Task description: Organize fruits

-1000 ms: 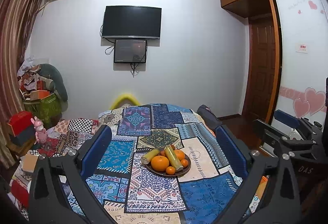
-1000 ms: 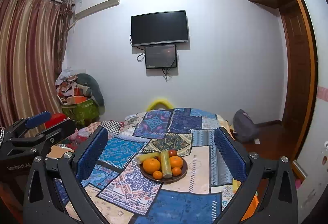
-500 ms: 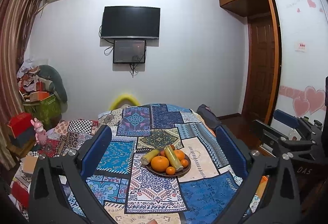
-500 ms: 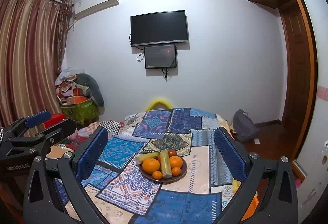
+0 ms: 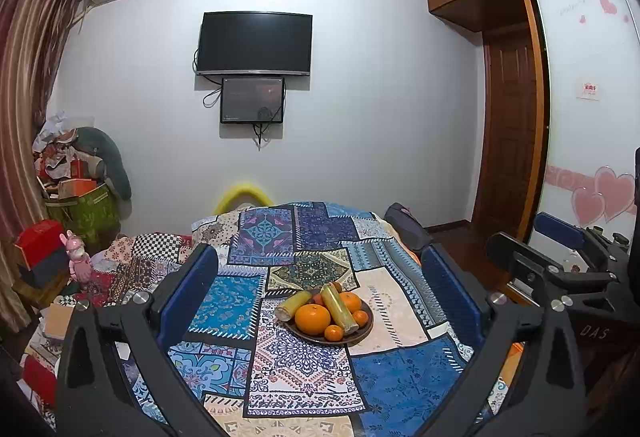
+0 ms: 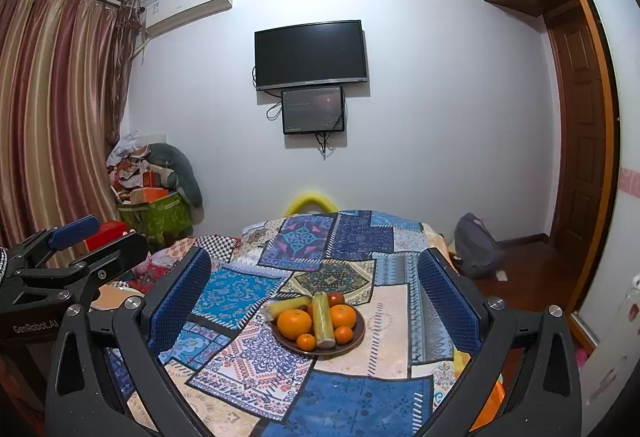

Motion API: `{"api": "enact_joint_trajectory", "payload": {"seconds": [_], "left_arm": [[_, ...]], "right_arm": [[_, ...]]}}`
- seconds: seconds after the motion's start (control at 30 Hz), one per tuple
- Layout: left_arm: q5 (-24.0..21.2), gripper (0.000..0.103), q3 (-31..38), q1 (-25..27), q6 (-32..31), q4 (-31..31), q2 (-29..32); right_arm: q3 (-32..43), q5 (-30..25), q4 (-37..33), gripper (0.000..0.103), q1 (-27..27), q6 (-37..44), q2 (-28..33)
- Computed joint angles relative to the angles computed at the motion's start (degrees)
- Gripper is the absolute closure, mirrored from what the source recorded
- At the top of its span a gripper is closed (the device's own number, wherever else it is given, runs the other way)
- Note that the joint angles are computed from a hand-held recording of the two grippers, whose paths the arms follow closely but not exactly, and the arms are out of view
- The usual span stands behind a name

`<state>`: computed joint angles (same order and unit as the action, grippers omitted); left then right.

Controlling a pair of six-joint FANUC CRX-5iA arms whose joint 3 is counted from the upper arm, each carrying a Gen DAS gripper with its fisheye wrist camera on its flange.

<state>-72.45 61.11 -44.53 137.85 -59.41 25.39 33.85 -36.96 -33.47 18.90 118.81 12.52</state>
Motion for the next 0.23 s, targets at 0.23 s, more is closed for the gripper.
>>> {"api": "enact_joint_trajectory", "payload": {"seconds": [0.23], "left_arm": [[-0.11,0.0,0.17,0.34,0.48,0.39,0.11]], "right_arm": [[-0.02,0.03,0.69,0.0,0.28,-0.28,0.0]]}}
